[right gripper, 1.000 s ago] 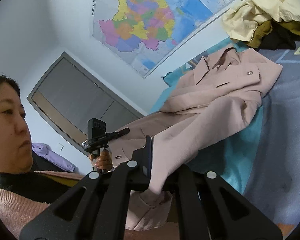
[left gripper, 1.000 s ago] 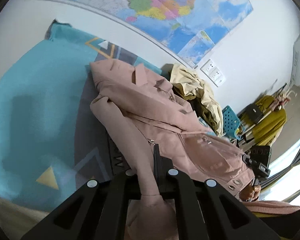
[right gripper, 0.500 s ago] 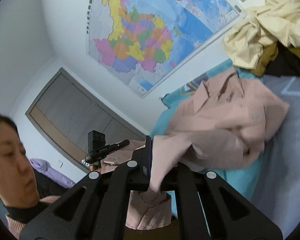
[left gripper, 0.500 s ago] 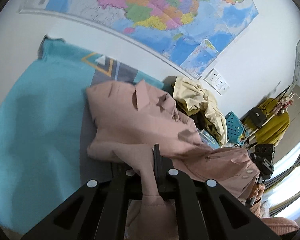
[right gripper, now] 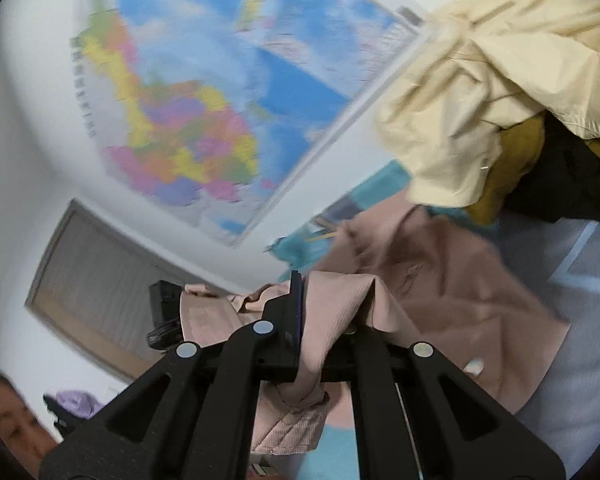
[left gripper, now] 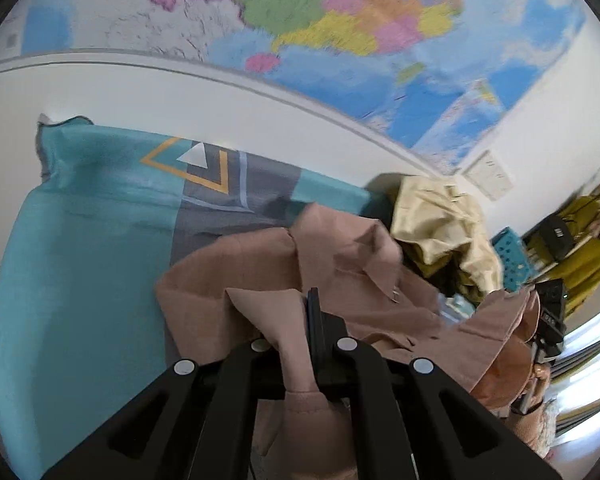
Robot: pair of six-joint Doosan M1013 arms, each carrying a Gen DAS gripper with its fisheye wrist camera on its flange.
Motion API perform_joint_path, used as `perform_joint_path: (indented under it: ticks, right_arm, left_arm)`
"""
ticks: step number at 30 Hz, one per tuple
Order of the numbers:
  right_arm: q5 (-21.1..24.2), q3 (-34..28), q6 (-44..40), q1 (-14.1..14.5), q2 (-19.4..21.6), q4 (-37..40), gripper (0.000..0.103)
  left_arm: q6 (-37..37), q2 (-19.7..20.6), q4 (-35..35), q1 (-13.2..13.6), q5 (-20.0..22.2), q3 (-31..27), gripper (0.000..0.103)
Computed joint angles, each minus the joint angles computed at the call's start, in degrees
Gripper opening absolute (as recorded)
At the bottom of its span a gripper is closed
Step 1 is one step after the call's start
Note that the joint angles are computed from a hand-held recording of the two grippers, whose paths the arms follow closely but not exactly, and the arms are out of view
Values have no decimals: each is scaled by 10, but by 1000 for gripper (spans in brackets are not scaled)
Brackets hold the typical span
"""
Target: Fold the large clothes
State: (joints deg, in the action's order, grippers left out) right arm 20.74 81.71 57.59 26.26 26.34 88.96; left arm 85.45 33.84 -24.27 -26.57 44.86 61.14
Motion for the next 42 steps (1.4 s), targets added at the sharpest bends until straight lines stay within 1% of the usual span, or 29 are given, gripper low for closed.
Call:
perform_joint_path:
  ticks: [1,2,5,7,10,11,12,13,14,15,17,18,19,20,22,23,24,25,28,29,31,32,33,34,35,37,39,41,42]
  right_arm:
    - [-2,-5,31,-2,5,-27,3]
    - [-6,-12,83,-5,11,-76,3]
    - [-10,-25,212,-14,29,-174,4]
    - [-7,-29,262,-20,38,-207,7]
    - [-3,-35,369,-22,45,-301,15]
    - [-7,-35,401,-20,43,-339,28]
    - [-11,-35,420,-18,41,-369,42]
    - [-16,-34,449,-14,35,-426,51]
    - [-25,-30,474,-9,27,-476,65]
    - [-40,-22,505,-1,15,-540,72]
    - [-48,-15,581,14,-1,-675,77]
    - [-44,-15,582,22,-6,-711,77]
    - [-40,-17,565,28,-9,-721,77]
    - [-29,-24,538,35,-8,-726,79]
    - [14,-54,524,50,7,-769,83]
    - [39,-75,523,58,19,-800,85]
    - [66,-100,525,67,34,-836,86]
    - [87,-121,519,72,48,-849,86]
    - [157,-197,467,82,100,-828,86]
    - [180,-221,463,89,116,-849,86]
    - [226,-269,481,100,148,-920,84]
    - [246,-289,481,100,161,-921,68]
    - [264,-306,482,96,173,-907,31]
    - [274,-315,487,93,178,-901,15]
    - [271,-318,493,89,179,-901,6]
    - [223,-303,513,84,166,-914,6]
    - [182,-295,554,80,152,-950,6]
    - [164,-302,580,81,152,-986,6]
    - [178,-321,592,81,164,-1003,7]
  left_arm:
    - [-13,13,7,1,14,-18,3]
    - [-24,30,14,2,36,-42,3]
    - [-61,69,38,3,81,-97,3]
    - [-86,100,51,5,118,-141,3]
    - [-116,132,71,6,159,-186,6]
    - [-124,138,70,7,171,-195,8]
    - [-120,136,62,7,165,-190,8]
    - [-107,129,49,8,148,-175,11]
    - [-82,111,27,11,117,-144,14]
    - [-65,98,11,13,93,-121,19]
    - [8,54,-48,17,15,-46,46]
    - [29,39,-55,15,-14,-22,51]
    - [49,21,-47,12,-41,5,53]
    - [55,10,-32,7,-52,18,53]
    - [75,-11,7,-5,-75,47,55]
    - [80,-16,28,-11,-83,55,59]
    - [79,-16,44,-16,-80,54,60]
    - [74,-11,59,-20,-72,48,60]
    - [40,20,108,-33,-19,4,59]
    - [38,26,118,-36,-9,-5,59]
    - [22,43,147,-43,10,-26,59]
    - [20,49,148,-43,18,-35,59]
    - [26,52,140,-42,18,-37,59]
    - [26,54,136,-41,17,-40,59]
    - [25,53,135,-40,9,-39,59]
    - [29,46,124,-37,-15,-29,59]
    - [26,35,120,-34,-47,-15,59]
    - [6,27,135,-33,-72,-5,59]
    - [-11,23,151,-32,-87,3,59]
